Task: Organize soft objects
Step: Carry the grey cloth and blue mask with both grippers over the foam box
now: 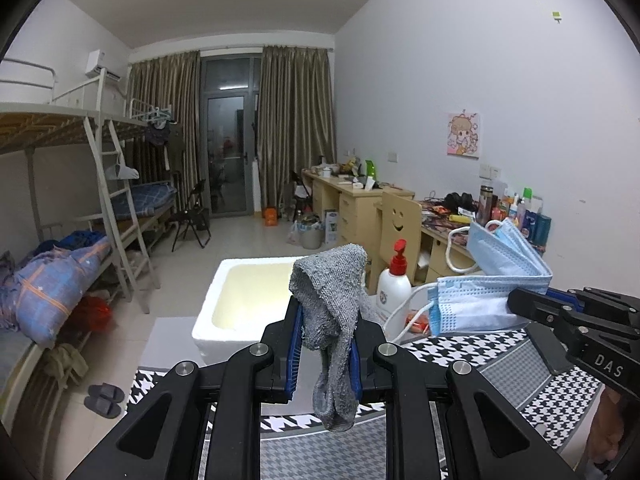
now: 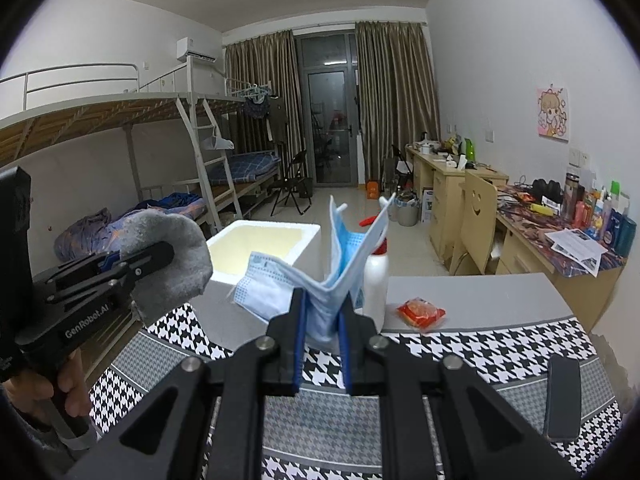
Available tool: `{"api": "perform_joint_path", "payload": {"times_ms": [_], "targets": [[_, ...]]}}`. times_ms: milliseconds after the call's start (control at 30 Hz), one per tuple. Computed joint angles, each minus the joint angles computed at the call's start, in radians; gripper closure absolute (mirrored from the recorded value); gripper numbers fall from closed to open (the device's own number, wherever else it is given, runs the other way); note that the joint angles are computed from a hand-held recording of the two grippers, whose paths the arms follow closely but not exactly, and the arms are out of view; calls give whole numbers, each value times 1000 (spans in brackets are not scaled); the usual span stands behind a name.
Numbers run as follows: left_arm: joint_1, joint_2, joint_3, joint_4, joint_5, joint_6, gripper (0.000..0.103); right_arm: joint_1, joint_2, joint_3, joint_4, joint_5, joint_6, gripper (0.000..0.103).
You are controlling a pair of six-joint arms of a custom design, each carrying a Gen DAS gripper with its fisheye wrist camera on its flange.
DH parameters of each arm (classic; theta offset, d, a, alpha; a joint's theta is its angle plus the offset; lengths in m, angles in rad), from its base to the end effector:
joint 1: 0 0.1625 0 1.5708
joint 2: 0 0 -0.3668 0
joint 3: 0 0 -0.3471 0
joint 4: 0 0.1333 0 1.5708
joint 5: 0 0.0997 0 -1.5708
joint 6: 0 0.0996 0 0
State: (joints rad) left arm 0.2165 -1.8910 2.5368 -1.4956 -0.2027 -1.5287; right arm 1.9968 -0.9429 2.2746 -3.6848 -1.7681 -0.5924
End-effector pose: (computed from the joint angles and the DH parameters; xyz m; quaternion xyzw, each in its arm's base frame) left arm -0.1686 -0.2735 0.2209 0.1589 0.7419 -0.5511 0.3473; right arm 0.2843 -0.3511 0.1231 0.4157 -0.8216 0.3705 0.1223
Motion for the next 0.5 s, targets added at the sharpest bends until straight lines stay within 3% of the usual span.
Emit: {"api": "perform_joint_path", "payload": {"times_ms": [233, 500], "targets": [[53, 5, -6, -92, 47, 98, 82, 11, 9, -32, 32, -8, 29, 85], [113, 33, 25, -375, 73, 318, 82, 27, 45, -72, 36, -31, 34, 85]]}}
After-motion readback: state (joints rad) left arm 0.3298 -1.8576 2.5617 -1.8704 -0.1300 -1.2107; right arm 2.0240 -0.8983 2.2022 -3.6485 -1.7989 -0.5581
